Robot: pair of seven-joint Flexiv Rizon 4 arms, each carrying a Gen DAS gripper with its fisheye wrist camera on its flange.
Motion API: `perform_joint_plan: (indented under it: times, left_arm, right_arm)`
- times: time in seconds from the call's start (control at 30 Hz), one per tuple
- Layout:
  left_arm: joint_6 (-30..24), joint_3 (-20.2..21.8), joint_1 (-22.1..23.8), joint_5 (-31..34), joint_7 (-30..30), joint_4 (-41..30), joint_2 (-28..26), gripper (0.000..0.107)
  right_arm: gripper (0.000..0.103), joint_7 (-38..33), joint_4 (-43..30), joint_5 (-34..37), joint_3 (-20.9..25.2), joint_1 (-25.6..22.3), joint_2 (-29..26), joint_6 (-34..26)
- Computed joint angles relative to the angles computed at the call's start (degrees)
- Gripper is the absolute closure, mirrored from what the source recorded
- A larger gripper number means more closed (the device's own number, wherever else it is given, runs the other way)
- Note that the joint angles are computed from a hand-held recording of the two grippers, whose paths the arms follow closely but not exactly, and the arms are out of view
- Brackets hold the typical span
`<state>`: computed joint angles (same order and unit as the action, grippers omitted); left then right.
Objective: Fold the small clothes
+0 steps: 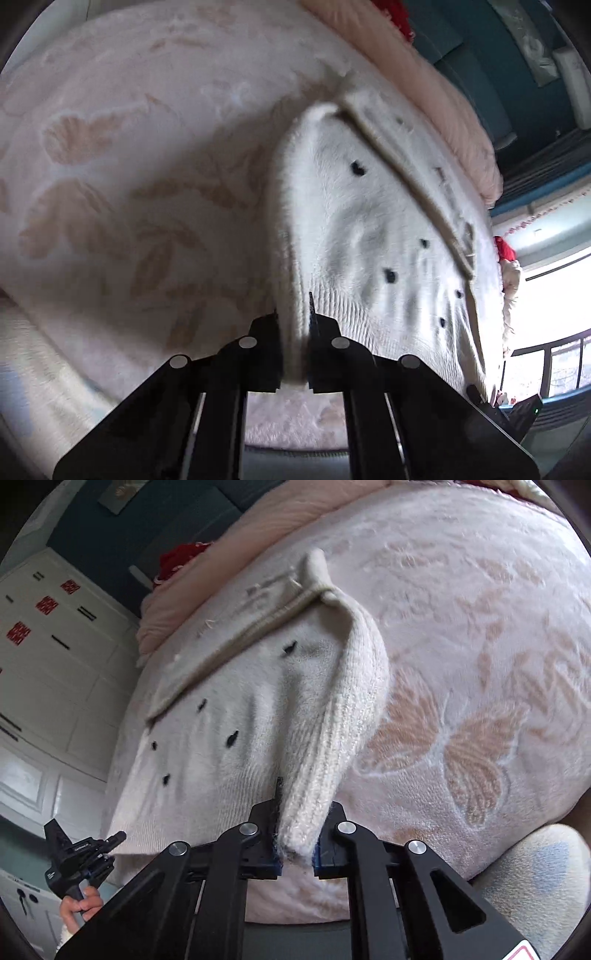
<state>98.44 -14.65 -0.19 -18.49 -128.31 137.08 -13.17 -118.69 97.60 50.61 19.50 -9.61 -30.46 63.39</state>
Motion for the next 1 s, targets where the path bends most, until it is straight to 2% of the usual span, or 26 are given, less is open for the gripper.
perform_joint_plan:
  times: [0.07, 0.17, 0.23, 0.33, 0.47, 0.57, 0.67, 0.73, 0.83, 0.93, 1.0]
  left_arm:
    - [-1.39, 0.64, -0.85, 0.45, 0.88, 0.77, 3.14, 0.100]
    - [-6.36, 9.92, -9.04, 6.08, -1.06, -0.86, 7.05, 0.101]
    - [-10.75, 12.97, -11.56, 10.55, -2.56, -1.78, 9.95, 0.101]
    - [-16.75, 12.91, -12.37, 12.98, -1.49, -0.56, 15.50, 0.101]
    - [-24.92, 11.85, -15.63, 8.03, 2.13, 3.72, 22.47, 0.101]
    - [-33.22, 9.87, -17.18, 9.42, 1.09, 5.00, 27.57, 0.101]
    - [-38.21, 8.76, -19.31, 9.23, -0.07, 6.11, 31.98, 0.101]
    - [-39.73, 8.51, -20.75, 8.28, -1.14, 6.71, 34.29, 0.101]
    - [-41.38, 8.08, -20.06, 9.74, -2.40, 5.15, 36.75, 0.101]
    - [-36.02, 9.29, -16.41, 12.61, 1.34, 1.46, 33.90, 0.101]
    - [-30.94, 10.46, -13.26, 13.86, 5.37, -2.49, 28.44, 0.100]
  right_arm:
    - [0.094, -1.81, 0.89, -0.11, 0.34, -0.89, 1.95, -0.76]
    - [0.094, -4.01, 3.24, -2.32, -0.88, -0.53, 5.55, -2.26]
    - [0.094, -5.83, 5.42, -5.22, -2.31, 0.18, 8.13, -3.50]
    - [0.094, -8.36, 8.91, -10.15, -4.59, 1.16, 11.68, -6.76]
    - [0.094, -11.80, 15.83, -16.44, -7.56, 2.53, 18.11, -12.54]
    - [0.094, -14.52, 21.13, -18.91, -9.52, 2.98, 23.47, -18.68]
    - [0.094, -16.58, 25.43, -18.86, -11.80, 2.91, 29.32, -25.52]
    - [0.094, -16.82, 26.85, -17.82, -13.90, 2.86, 32.58, -30.05]
    - [0.094, -17.37, 25.70, -14.85, -17.23, 3.86, 34.78, -32.55]
    - [0.094, -17.71, 19.20, -7.99, -20.25, 5.19, 32.13, -31.56]
    - [0.094, -17.33, 12.36, -2.91, -20.96, 5.71, 26.98, -29.28]
